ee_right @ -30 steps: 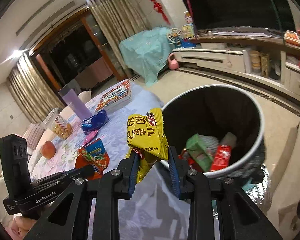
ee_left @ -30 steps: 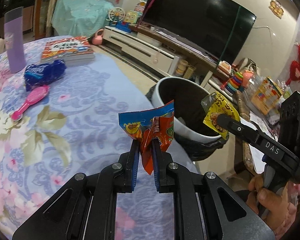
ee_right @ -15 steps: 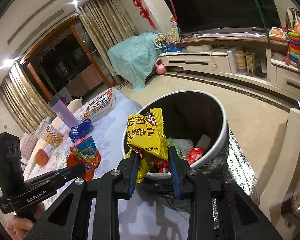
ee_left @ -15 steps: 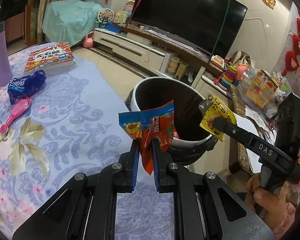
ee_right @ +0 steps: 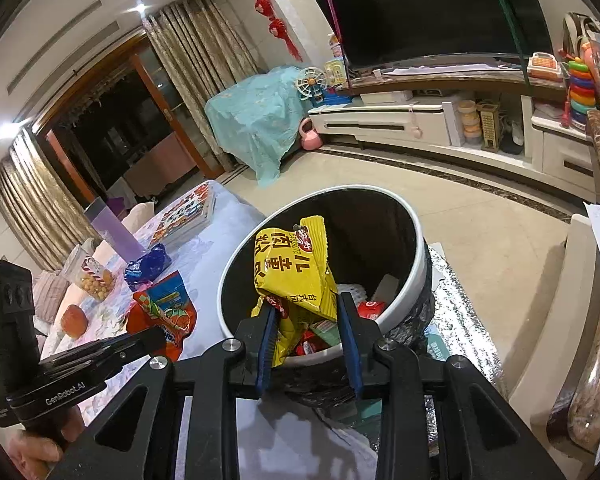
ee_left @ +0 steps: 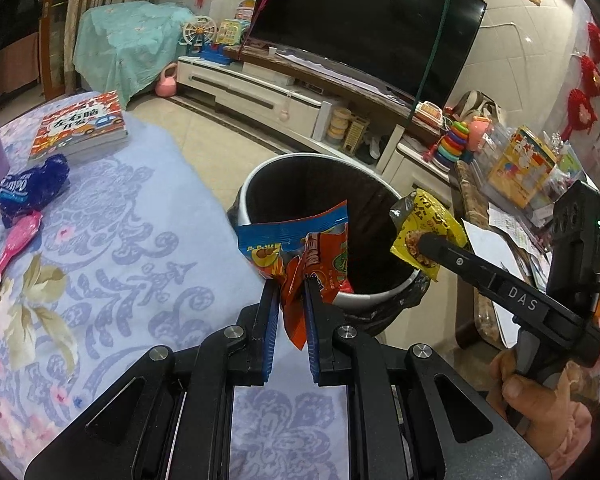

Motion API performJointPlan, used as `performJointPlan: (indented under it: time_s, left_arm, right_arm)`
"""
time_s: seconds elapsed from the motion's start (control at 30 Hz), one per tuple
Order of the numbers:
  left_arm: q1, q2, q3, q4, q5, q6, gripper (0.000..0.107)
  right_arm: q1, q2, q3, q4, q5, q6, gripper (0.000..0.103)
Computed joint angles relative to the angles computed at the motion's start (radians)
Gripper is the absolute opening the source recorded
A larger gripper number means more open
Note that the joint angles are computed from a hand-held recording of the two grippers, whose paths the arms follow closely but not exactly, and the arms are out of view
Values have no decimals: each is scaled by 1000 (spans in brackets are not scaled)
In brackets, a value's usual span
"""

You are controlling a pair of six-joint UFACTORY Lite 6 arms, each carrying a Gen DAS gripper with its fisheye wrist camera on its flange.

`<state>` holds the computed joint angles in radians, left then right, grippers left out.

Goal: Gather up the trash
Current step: 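Carry the candy wrapper and yellow snack bag over the trash bin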

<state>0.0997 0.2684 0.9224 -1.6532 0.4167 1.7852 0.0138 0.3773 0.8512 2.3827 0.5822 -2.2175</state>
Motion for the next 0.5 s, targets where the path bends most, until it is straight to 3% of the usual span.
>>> performJointPlan:
  time_s: [0.5]
  left_arm:
    - [-67,95,130,63,-55,-90,12]
  right_arm:
    - [-13,40,81,-54,-46,39,32]
